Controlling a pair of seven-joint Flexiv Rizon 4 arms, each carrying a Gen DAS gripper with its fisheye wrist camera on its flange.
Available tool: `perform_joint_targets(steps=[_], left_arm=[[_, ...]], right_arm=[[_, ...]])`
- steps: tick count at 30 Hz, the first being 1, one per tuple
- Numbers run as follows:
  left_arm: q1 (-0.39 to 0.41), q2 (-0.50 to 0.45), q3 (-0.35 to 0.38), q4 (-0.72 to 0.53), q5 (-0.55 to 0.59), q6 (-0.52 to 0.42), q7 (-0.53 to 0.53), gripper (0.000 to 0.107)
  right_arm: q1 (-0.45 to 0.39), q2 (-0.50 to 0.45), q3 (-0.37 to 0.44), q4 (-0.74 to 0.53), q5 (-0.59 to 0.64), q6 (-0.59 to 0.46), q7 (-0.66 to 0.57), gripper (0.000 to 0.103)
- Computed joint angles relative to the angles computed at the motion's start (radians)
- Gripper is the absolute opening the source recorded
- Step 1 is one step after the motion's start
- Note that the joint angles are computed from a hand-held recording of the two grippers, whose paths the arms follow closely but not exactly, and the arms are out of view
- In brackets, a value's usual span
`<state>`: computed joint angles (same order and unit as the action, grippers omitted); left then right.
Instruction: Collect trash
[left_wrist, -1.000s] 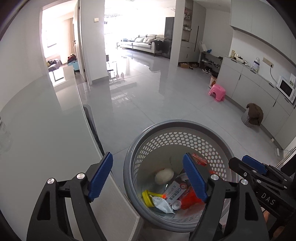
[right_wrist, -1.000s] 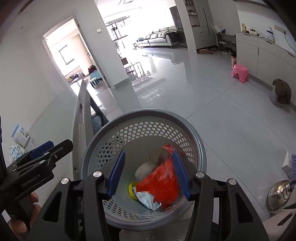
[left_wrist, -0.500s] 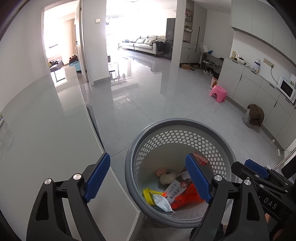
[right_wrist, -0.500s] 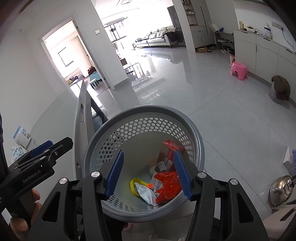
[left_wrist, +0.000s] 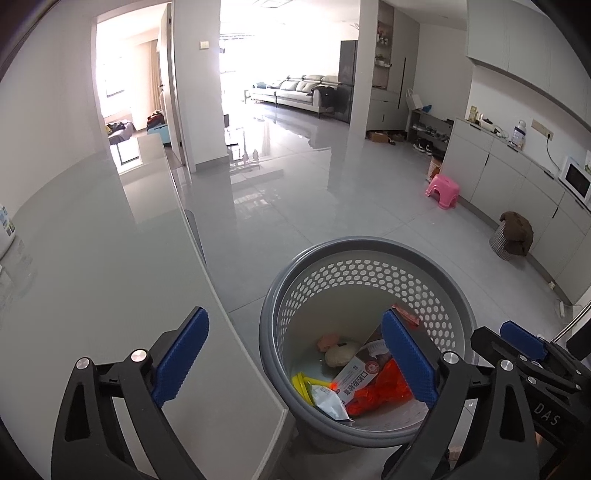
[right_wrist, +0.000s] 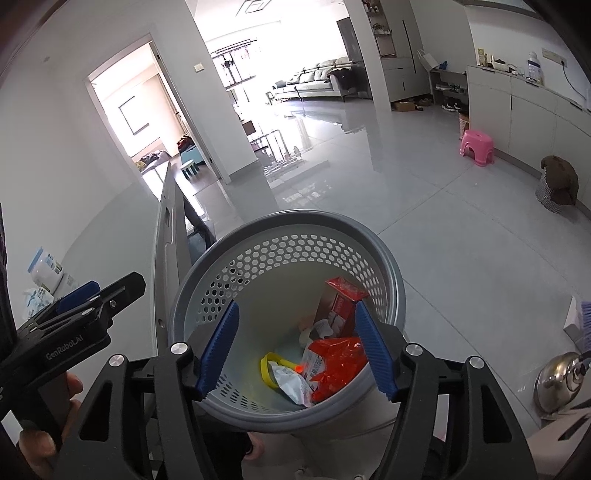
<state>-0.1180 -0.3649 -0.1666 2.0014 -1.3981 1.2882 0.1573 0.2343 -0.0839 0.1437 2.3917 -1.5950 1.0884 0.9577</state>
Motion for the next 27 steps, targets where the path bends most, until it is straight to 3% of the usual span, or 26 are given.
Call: perform_joint_targets(steps=[6, 27], left_arm=[[-0.008, 0.006, 0.002, 0.007, -0.021, 0.012, 0.019, 0.096], [-0.015, 0.01, 0.008, 0.007, -0.01, 0.038, 0.005, 0.097]], right_arm=[[0.014, 0.009, 0.01, 0.005, 0.028, -0.032, -0.013, 0.073], [0.02, 0.006, 0.009, 0.005, 0.024, -0.034, -0.008, 0.073]])
